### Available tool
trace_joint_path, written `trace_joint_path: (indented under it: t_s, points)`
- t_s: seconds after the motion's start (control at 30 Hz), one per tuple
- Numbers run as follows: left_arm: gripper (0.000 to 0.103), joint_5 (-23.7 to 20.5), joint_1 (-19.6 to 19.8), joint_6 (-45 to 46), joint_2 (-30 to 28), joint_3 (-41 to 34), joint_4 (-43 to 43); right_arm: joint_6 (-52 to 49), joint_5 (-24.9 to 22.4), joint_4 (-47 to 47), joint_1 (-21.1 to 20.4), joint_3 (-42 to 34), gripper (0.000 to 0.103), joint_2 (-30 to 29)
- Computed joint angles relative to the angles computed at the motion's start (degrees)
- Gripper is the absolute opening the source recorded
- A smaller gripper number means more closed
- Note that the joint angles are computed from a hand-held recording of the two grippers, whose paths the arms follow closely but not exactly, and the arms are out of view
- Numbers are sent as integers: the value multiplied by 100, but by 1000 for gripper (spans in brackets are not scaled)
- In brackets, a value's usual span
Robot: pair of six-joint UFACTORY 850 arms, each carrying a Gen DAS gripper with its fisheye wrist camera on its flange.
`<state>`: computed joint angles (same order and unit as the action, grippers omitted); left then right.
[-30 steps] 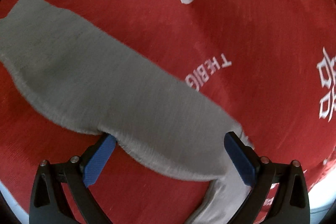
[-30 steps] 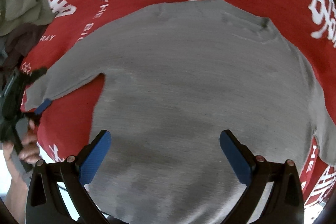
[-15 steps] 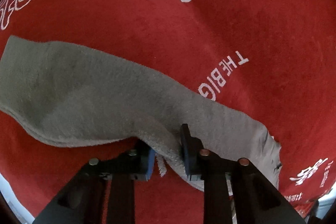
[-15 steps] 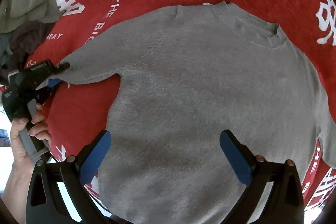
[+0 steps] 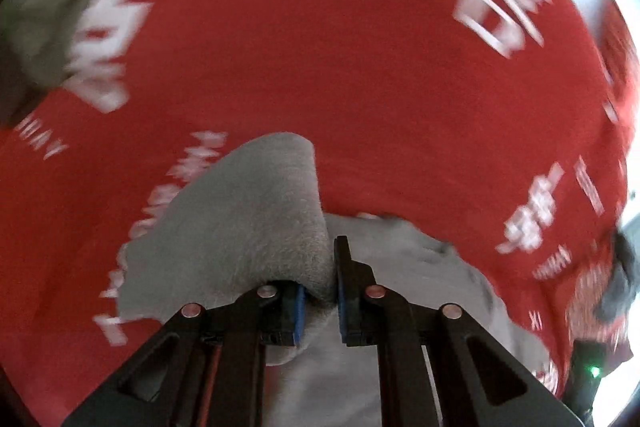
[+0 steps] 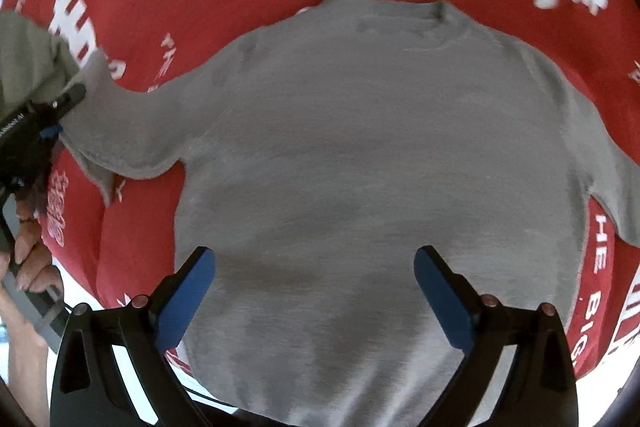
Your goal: Fold small clothes
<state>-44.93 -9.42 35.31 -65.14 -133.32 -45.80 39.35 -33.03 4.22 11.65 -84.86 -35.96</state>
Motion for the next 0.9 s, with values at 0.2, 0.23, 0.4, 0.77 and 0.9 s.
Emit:
trace_joint_path:
  t_s: [0.2,0.23,0.4,0.77,0.9]
  points:
    - [13,-102,-971,286,-113,109,616,331,330,-202,-476,914,100,602]
    - [13,-86,-1125,194,-183,109,914,379,393,-186,-574,1101,100,701]
    - [26,93,-1500,-655,-356,160,2237,373,479,-139,-918,1699,100,930]
    - [92,761,-900,-1600,641,1313,3314,-261,541,-861,-860,772,100,515]
    - [92,263,-578,-2984,45,517,4341,-1494,554,-666,-547,-608,100,-352]
